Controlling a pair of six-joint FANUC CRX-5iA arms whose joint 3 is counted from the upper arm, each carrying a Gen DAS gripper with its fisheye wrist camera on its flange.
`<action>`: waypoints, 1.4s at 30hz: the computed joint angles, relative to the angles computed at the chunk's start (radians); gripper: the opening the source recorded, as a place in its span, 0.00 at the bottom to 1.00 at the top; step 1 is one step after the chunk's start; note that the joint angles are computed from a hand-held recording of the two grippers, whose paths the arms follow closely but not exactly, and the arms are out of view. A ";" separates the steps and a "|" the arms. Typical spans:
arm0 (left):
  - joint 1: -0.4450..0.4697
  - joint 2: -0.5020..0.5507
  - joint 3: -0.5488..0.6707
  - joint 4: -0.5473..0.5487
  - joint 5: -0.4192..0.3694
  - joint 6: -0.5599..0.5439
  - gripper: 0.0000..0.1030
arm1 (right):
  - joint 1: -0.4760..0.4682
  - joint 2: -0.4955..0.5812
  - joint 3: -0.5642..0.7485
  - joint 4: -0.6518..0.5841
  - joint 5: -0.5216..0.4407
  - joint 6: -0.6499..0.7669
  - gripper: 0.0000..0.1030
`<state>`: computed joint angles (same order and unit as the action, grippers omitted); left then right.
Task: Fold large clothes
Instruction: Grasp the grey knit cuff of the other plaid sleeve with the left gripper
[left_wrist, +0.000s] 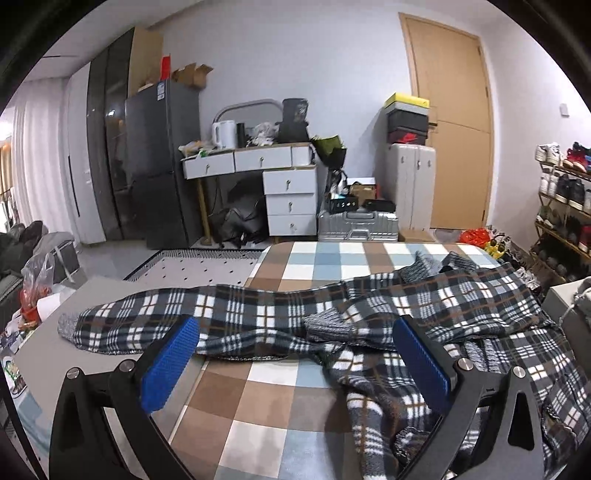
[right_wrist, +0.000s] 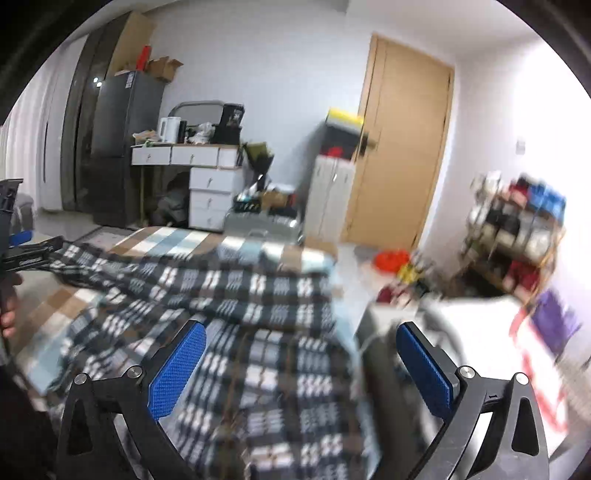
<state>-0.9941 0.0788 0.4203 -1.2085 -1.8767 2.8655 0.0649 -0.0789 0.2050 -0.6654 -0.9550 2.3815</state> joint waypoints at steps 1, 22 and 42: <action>-0.001 -0.001 -0.002 0.000 0.001 0.002 0.99 | -0.028 -0.013 -0.004 -0.066 -0.032 0.029 1.00; 0.138 -0.398 -0.365 0.281 -0.128 0.297 0.99 | 0.148 -0.147 -0.186 -0.319 -0.173 0.356 1.00; 0.487 -0.704 -0.706 0.458 0.343 0.650 0.99 | 0.163 -0.076 -0.120 -0.202 -0.222 0.212 1.00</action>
